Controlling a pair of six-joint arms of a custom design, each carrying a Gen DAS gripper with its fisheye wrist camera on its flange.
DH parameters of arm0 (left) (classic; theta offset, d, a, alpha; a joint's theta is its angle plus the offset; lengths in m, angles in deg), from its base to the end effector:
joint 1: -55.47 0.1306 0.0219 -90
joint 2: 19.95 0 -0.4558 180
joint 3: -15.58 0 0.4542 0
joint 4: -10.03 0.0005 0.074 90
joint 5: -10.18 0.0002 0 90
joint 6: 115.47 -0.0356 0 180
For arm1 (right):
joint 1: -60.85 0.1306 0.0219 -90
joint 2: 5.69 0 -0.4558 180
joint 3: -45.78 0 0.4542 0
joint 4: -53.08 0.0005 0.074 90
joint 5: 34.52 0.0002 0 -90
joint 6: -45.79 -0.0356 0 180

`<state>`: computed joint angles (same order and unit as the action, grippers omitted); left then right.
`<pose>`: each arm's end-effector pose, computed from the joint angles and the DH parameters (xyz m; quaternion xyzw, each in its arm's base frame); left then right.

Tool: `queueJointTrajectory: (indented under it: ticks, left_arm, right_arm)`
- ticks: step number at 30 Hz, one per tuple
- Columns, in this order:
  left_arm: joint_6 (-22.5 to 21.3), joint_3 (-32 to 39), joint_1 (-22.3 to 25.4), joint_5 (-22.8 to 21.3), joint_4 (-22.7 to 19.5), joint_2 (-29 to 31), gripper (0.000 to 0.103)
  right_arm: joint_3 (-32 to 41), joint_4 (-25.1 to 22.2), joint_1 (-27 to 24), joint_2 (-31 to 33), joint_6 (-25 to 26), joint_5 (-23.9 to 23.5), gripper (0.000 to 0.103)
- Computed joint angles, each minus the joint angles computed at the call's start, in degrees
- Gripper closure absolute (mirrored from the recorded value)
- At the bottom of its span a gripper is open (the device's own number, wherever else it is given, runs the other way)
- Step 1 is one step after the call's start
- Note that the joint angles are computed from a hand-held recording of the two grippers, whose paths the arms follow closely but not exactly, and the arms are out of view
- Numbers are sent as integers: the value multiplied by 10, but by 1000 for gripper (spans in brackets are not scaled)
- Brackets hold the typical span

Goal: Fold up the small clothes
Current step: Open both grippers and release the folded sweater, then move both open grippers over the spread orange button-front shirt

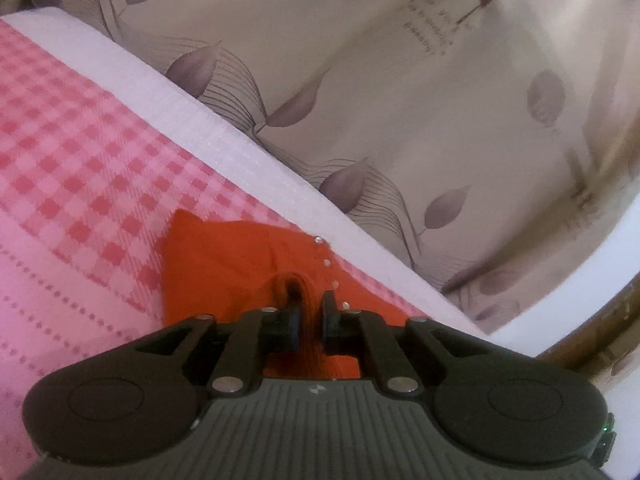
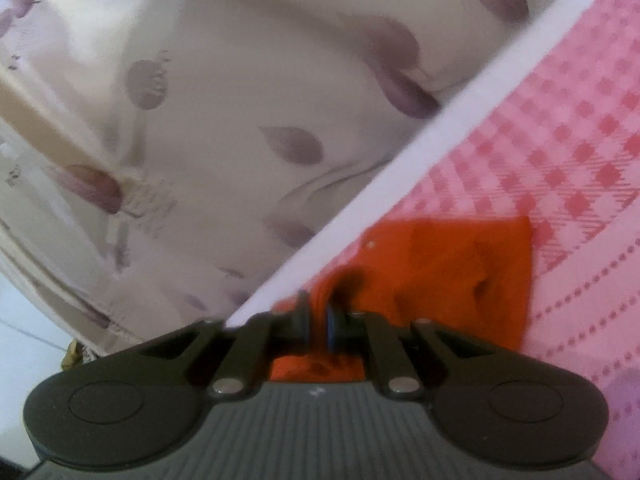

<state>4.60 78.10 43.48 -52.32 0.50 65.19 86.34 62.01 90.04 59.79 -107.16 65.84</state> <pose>0.4776 -0.1187 0.3537 -0.0200 0.8577 -0.3628 0.3639 0.3084 0.1644 0.3237 0.2829 0.7453 0.3817 0.4678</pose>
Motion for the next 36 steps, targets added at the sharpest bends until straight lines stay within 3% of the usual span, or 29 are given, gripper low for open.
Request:
queueJointTrajectory:
  ticks: [2,3,5,6,7,8,9,14,16,18,21,23,25,26,28,30,31,33,34,35,36]
  left_arm:
    - [-5,5,-3,-2,7,10,85]
    - [-7,6,-4,-4,12,12,75]
    - [1,0,-7,-13,38,11,47]
    - [8,-5,-9,-30,55,7,20]
    - [24,-15,-11,-53,82,0,2]
    - [43,-25,-12,-74,111,-7,1]
    - [58,-36,-11,-85,141,-15,1]
    - [2,-34,-6,-75,98,-38,1]
    - [-25,-36,-7,-68,68,-46,1]
    - [-36,-51,-10,-63,68,-56,2]
    - [-58,-69,-17,-73,75,-61,2]
    - [-68,-78,-23,-97,86,-57,2]
    - [-69,-85,-24,-120,86,-52,2]
    - [-60,-85,-23,-126,78,-49,2]
    - [-26,-89,-12,-114,91,-47,0]
    - [-15,-92,-10,-125,97,-48,1]
    - [-10,-97,-10,-125,108,-50,1]
    - [-13,-101,-15,-136,114,-53,1]
    - [-16,-100,-19,-145,114,-55,1]
    - [-20,-101,-23,-156,113,-57,1]
    - [-26,-102,-26,-164,113,-59,1]
  right_arm:
    - [-5,25,-9,13,-7,4,92]
    - [-14,55,-11,19,-14,13,90]
    - [-33,116,-10,22,-24,45,87]
    - [-44,145,-5,20,-28,73,78]
    - [-52,164,-2,16,-33,90,71]
    - [-60,178,2,10,-37,104,64]
    - [-67,190,8,2,-35,115,63]
    - [-72,170,52,-48,50,120,63]
    - [-56,126,71,-53,85,98,63]
    - [-35,88,82,-43,122,60,63]
    - [32,-46,95,3,198,36,63]
    - [52,-78,79,33,198,13,64]
    - [63,-125,62,41,182,48,64]
    - [61,-124,52,40,166,57,65]
    - [40,-107,25,23,79,93,64]
    - [7,-54,16,1,6,121,62]
    - [-10,-17,21,-8,-5,132,62]
    - [-31,53,45,-19,31,147,62]
    - [-30,60,64,-21,66,153,62]
    - [-21,37,83,-21,97,162,62]
    - [3,-14,106,-11,140,182,57]
